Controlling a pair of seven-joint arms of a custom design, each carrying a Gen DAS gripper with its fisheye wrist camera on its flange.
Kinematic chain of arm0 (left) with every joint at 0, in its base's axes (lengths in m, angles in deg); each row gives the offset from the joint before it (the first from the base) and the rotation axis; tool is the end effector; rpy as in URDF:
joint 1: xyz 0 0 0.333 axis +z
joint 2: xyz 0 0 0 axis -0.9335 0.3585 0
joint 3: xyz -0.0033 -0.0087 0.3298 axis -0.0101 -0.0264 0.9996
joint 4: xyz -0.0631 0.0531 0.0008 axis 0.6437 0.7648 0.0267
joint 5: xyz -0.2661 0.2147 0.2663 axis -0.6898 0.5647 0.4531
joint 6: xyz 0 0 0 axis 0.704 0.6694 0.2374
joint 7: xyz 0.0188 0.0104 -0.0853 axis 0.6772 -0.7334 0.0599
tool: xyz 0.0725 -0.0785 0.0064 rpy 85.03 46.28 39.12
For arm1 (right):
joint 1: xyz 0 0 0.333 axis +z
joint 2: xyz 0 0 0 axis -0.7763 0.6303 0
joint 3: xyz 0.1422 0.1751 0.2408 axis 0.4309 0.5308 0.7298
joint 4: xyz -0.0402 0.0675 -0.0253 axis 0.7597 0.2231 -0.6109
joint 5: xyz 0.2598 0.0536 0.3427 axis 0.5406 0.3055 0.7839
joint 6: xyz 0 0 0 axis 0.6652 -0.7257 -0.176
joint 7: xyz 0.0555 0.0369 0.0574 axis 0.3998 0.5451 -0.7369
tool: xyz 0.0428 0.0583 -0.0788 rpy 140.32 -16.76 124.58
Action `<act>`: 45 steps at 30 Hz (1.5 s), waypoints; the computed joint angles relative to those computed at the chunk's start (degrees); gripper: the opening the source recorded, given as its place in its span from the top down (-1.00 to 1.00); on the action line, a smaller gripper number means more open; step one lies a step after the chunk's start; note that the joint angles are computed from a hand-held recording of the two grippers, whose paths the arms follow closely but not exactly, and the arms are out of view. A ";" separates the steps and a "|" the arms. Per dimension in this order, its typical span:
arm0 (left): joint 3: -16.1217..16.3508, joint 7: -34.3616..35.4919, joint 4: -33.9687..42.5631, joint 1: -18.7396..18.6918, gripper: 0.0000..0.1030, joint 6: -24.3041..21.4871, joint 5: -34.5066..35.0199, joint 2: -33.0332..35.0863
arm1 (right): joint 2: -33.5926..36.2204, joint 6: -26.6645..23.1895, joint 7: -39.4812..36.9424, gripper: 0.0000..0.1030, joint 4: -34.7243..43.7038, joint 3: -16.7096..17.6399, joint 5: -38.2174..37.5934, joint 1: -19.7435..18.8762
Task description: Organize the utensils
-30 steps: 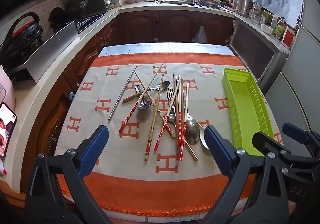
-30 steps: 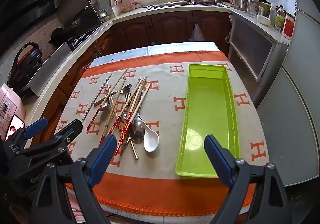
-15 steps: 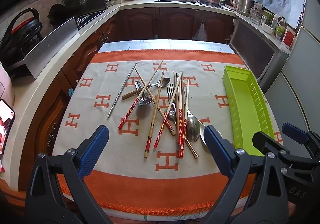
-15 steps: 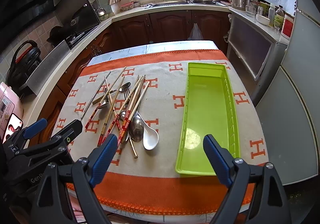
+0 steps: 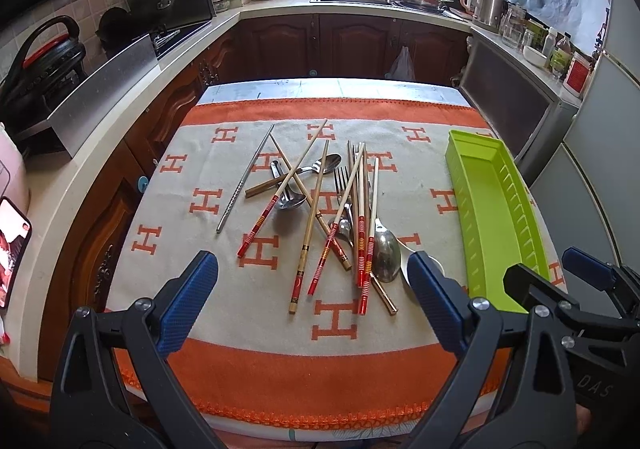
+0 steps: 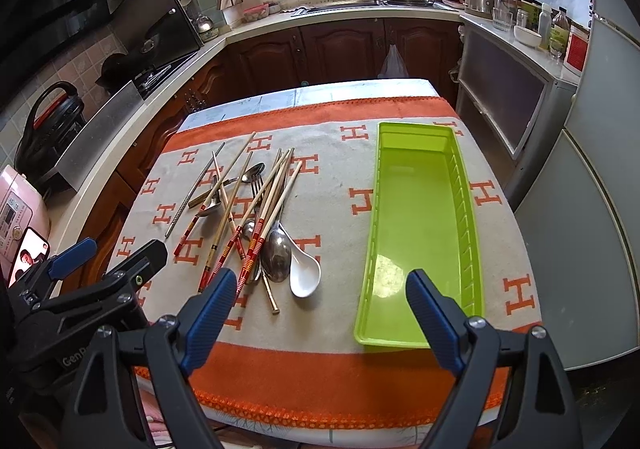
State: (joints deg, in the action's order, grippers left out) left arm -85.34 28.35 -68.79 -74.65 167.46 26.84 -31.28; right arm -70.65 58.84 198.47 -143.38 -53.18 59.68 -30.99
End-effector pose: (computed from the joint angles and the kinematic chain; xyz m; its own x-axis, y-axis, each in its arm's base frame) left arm 0.4285 -0.1770 0.6242 0.0904 -0.9958 -0.0156 -0.7624 -0.0591 -0.6444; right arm 0.4177 0.2577 0.6248 0.1126 -0.9815 -0.1551 -0.8156 -0.0022 -0.5786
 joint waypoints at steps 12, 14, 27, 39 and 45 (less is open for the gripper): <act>0.12 -0.04 -0.55 -0.11 -0.83 -0.15 -0.15 -0.54 | 0.05 0.22 0.28 -0.70 -0.17 0.10 0.11 0.18; 0.14 0.00 -0.63 -0.09 -0.83 -0.20 -0.17 -0.65 | 0.07 0.25 0.30 -0.69 -0.19 0.10 0.06 0.20; 0.30 0.22 -1.21 0.00 -0.81 0.10 -0.37 -1.21 | -0.11 0.11 1.50 -0.68 -0.11 0.92 -0.75 0.14; 2.25 3.37 -1.14 0.20 -0.81 -0.74 -2.06 -3.41 | 1.34 -2.33 2.81 -0.54 3.46 2.05 -1.93 1.07; 4.90 7.22 -0.72 0.30 -0.81 0.67 -5.10 -3.74 | 4.81 -4.79 3.39 -0.54 8.33 2.63 -3.20 1.53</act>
State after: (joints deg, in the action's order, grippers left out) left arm -80.44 35.57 -69.52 -74.35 168.14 21.74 -35.03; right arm -65.84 54.05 201.86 -135.05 -50.55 56.48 -29.46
